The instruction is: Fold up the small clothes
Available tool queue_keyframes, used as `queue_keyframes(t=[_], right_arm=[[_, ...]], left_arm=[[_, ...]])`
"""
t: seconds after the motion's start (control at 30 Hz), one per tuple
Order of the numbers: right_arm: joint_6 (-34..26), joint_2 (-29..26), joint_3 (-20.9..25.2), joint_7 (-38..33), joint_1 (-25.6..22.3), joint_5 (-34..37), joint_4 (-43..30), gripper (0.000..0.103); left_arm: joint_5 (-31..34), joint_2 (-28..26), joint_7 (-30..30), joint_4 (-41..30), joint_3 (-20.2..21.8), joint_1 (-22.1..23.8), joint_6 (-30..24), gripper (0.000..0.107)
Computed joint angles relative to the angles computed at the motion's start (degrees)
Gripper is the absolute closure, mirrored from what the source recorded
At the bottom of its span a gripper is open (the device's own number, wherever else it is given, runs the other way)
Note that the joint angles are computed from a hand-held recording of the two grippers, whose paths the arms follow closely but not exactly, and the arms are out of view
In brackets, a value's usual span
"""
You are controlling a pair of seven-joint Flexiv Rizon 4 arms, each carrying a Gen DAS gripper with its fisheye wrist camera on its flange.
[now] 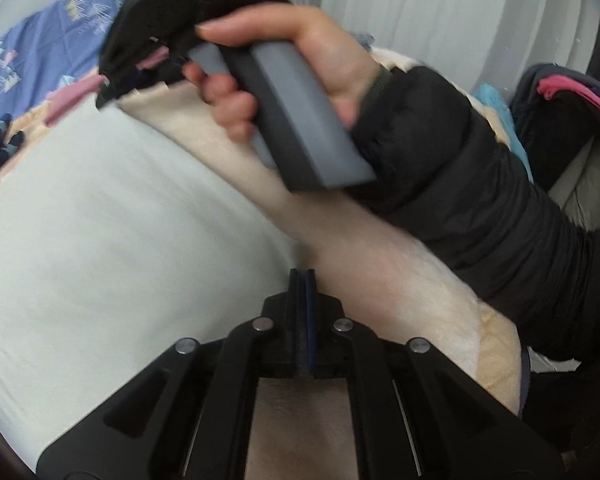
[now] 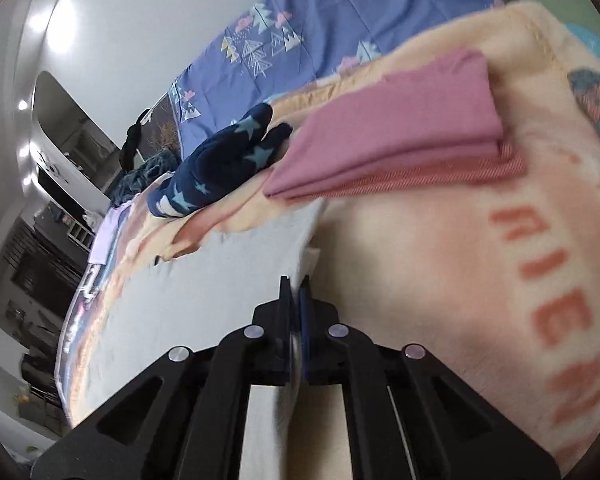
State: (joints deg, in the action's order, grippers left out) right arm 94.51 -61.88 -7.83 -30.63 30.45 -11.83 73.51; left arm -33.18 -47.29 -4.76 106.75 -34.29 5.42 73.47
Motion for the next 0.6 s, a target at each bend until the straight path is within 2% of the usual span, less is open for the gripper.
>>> queue_keyframes(t=[0.03,0.07,0.1,0.13,0.2,0.27,0.3,0.37,0.43,0.53,0.6], right_arm=[[-4.1,-1.2,-1.3,0.7,0.6,0.4,-1.7,0.102],[-4.5,-2.5,-0.8,-2.2,0.7,4.5,-3.6,0.103],[-2.7,-3.0,1.2,-2.5,-0.7,5.0,-4.1,0.103],[0.3,-2.8,1.3,0.9,-1.4,1.7,-2.8,0.103],[5.1,-2.3,-1.8,3.2,0.5,3.6,-0.1,0.099],[7.1,-2.0,-3.0,3.7,1.7,5.6,1.3,0.099],[8.3,-1.9,-3.7,3.9,2.4,6.8,2.1,0.098],[9.6,-1.2,-5.9,4.2,4.3,9.4,3.7,0.093],[11.1,-0.3,-8.7,4.4,7.0,12.4,6.5,0.090],[11.8,1.7,-12.5,3.6,11.1,16.2,11.0,0.089],[10.9,3.4,-16.9,3.2,15.5,18.7,14.9,0.089]], left_arm=[[0.5,-0.4,-0.3,-0.4,0.9,-0.9,0.3,0.107],[0.6,-0.6,-0.7,-1.0,1.1,-1.1,-0.4,0.107],[0.6,-0.7,-1.0,-1.4,1.2,-1.0,-1.3,0.107],[0.2,-0.8,-1.3,-1.7,1.2,-0.7,-2.6,0.107],[-1.1,-0.7,-0.5,-1.3,0.3,0.3,-3.2,0.107],[-2.7,-0.3,1.5,0.2,-1.7,2.3,-2.0,0.106],[-3.7,0.1,2.6,1.3,-3.1,3.7,-1.4,0.102],[-6.1,1.1,5.3,4.0,-6.7,7.4,0.3,0.088],[-8.9,1.6,8.3,7.6,-12.2,12.6,4.1,0.071],[-10.6,1.1,10.2,11.7,-20.4,22.8,8.5,0.062],[-10.8,0.2,10.0,13.5,-24.3,28.2,12.9,0.060]])
